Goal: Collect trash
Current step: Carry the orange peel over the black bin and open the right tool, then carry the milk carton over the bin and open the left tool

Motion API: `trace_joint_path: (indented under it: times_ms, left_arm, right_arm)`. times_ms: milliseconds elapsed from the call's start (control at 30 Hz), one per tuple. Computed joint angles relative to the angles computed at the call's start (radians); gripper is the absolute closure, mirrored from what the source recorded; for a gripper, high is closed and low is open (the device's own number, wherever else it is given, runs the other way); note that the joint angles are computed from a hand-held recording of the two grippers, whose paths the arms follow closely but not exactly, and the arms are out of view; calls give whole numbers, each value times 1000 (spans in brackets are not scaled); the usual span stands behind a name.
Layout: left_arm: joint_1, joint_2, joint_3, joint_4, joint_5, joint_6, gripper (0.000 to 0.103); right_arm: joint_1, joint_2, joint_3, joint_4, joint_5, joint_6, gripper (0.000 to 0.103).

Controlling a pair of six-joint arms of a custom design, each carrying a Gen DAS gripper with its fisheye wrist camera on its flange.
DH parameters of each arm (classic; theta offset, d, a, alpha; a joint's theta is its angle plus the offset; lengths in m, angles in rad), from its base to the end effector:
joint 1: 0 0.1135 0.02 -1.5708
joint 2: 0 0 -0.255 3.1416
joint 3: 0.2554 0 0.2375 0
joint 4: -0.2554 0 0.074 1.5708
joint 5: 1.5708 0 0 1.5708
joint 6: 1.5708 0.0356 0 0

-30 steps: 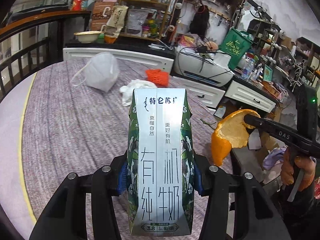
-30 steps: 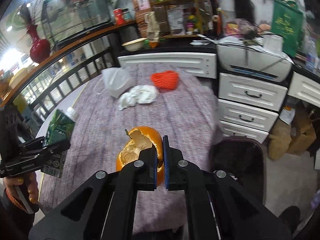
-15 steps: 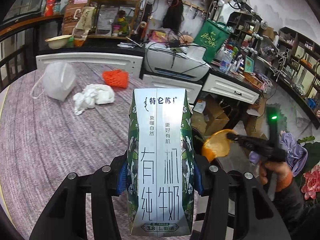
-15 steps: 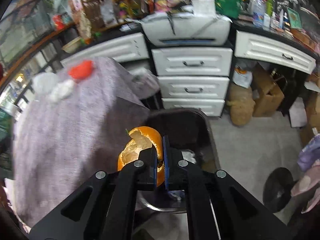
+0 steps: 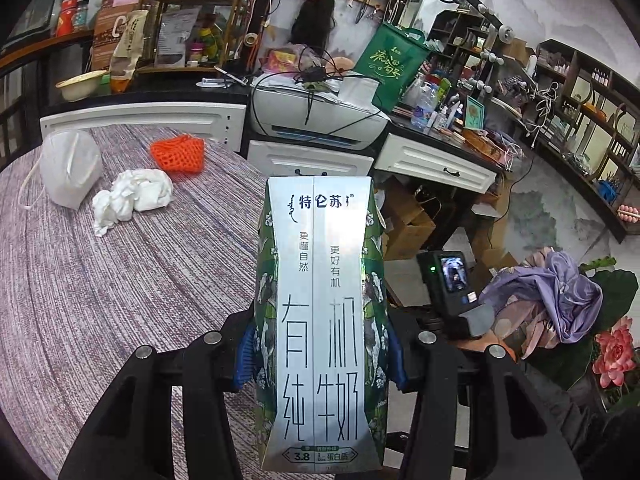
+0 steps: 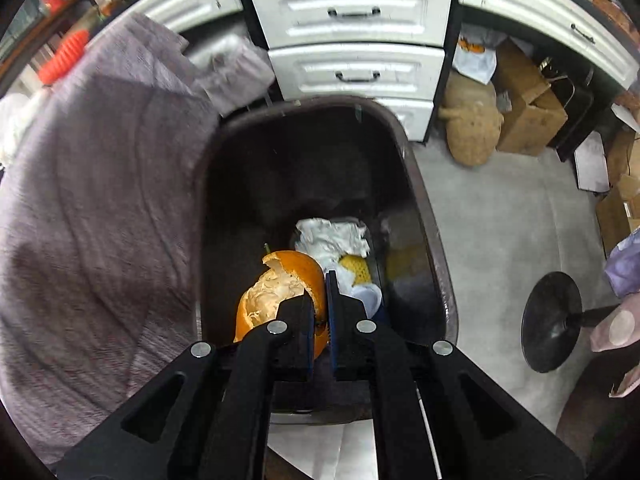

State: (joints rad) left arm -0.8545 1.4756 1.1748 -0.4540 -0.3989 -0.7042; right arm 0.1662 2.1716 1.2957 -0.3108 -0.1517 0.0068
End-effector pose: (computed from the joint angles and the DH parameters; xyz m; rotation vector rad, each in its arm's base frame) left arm 0.2145 -0.2254 0.2834 -0.0273 2.2798 -0.3634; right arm 0.3919 0.0712 0.0845 -0.2605 2.7490 0.2554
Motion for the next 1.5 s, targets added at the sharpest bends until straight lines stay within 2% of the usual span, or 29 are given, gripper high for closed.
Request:
trace_joint_path:
  times_ms: [167,267,367,433,500,700,900,1033,1133,1400,1500]
  left_arm:
    - [-2,9,5,3,9,-3,53]
    - [-6,13,10,3,10,-6,53]
    - [-8,19,17,3,12,-2,53]
    - [-9,21,18,5,14,-1,53]
    - [-11,24,22,7,18,-2,53]
    - [-7,48,38,17,45,5,53]
    - [1,123,97,27,100,16,53]
    - [8,201,158,29,146,29,53]
    - [17,257,197,34,196,29,53]
    - [45,467,396,-33,356,57,53]
    - [50,560,501,-76,415,71,53]
  right_arm:
    - [6,54,42,-36,23,-7,97]
    - [9,55,40,-34,32,-5,91]
    - [5,39,29,-29,12,-2,79]
    - [4,11,3,-6,11,3,57]
    - [4,-21,-28,27,18,6,47]
    - [-18,-108,-82,48,-8,18,47]
    - [-50,-274,-161,93,-3,44,43]
    - [-85,-418,-244,167,18,85,24]
    - [-119,-503,-279,190,12,112,21]
    - [-219,-665,-336,207,-100,169,20]
    - [-238,-711,-351,219,-108,174,20]
